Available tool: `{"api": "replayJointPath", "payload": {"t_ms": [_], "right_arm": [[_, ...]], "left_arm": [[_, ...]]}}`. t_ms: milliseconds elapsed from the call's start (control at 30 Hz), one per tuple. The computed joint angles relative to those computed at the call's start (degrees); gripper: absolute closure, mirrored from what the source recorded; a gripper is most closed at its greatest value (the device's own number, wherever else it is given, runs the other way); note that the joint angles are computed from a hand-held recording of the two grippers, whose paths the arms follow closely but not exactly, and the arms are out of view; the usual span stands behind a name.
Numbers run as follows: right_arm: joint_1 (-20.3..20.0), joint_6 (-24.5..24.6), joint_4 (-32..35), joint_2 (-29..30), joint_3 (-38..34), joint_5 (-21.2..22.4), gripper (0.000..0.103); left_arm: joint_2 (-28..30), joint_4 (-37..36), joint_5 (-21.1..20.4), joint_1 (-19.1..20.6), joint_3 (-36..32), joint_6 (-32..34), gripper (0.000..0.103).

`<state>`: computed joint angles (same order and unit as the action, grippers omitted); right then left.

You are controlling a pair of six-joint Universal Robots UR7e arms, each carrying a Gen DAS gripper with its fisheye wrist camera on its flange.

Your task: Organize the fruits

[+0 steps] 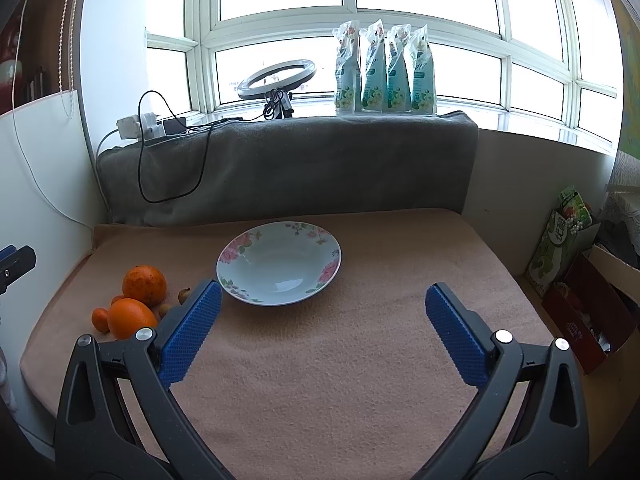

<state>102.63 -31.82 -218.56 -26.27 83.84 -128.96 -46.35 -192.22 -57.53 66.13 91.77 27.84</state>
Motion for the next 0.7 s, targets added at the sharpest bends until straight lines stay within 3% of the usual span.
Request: {"api": "replayJointPath", "payload": {"t_ms": [700], "right_arm": [[0.04, 0.07, -0.23, 0.04, 0.17, 0.04, 0.000]], "left_arm": [[-0.11, -0.45, -0.02, 0.03, 0.13, 0.26, 0.013]]}}
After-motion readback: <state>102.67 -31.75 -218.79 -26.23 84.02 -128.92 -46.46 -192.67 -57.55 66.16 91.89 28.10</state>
